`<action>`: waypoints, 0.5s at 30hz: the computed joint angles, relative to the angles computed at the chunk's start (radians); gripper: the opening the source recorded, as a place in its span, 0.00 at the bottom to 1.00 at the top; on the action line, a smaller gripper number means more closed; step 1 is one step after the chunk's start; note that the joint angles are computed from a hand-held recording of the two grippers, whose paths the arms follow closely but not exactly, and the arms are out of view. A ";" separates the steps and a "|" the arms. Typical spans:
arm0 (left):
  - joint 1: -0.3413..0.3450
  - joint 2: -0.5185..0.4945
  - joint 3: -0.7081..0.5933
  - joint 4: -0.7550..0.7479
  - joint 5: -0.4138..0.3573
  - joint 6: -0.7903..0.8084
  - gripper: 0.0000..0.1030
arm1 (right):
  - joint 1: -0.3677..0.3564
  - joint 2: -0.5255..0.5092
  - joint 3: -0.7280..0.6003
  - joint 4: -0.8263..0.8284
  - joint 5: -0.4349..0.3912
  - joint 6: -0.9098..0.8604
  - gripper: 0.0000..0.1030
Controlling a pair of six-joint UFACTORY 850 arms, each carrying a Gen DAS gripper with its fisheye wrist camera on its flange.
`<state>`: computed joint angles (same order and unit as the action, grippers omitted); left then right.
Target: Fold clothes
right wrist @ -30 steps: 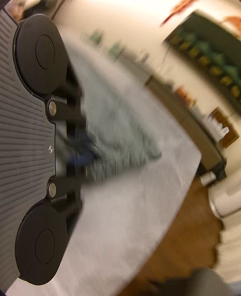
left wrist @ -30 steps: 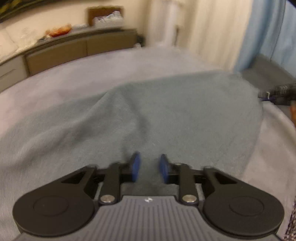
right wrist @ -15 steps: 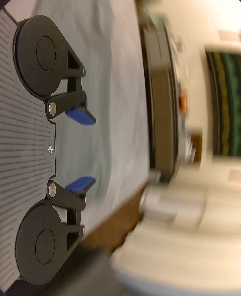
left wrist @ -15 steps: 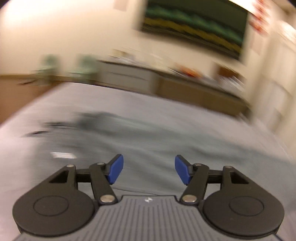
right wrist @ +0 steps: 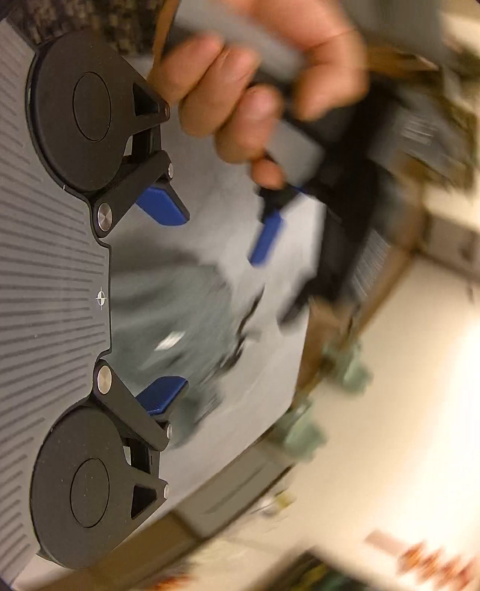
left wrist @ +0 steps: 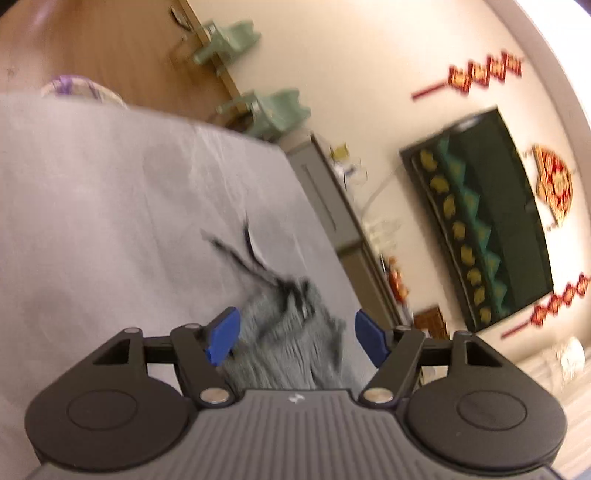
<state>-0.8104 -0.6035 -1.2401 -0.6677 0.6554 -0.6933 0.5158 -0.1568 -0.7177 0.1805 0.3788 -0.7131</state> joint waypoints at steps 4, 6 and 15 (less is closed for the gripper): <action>0.022 -0.004 0.020 0.087 0.028 -0.100 0.73 | -0.050 -0.094 -0.136 0.037 -0.144 0.003 0.06; 0.031 -0.021 0.007 0.152 0.026 -0.143 0.75 | -0.097 -0.075 -0.162 -0.086 -0.192 0.212 0.07; 0.024 -0.158 -0.233 0.082 -0.243 0.159 0.87 | -0.318 0.016 -0.203 -0.491 -0.087 0.842 0.05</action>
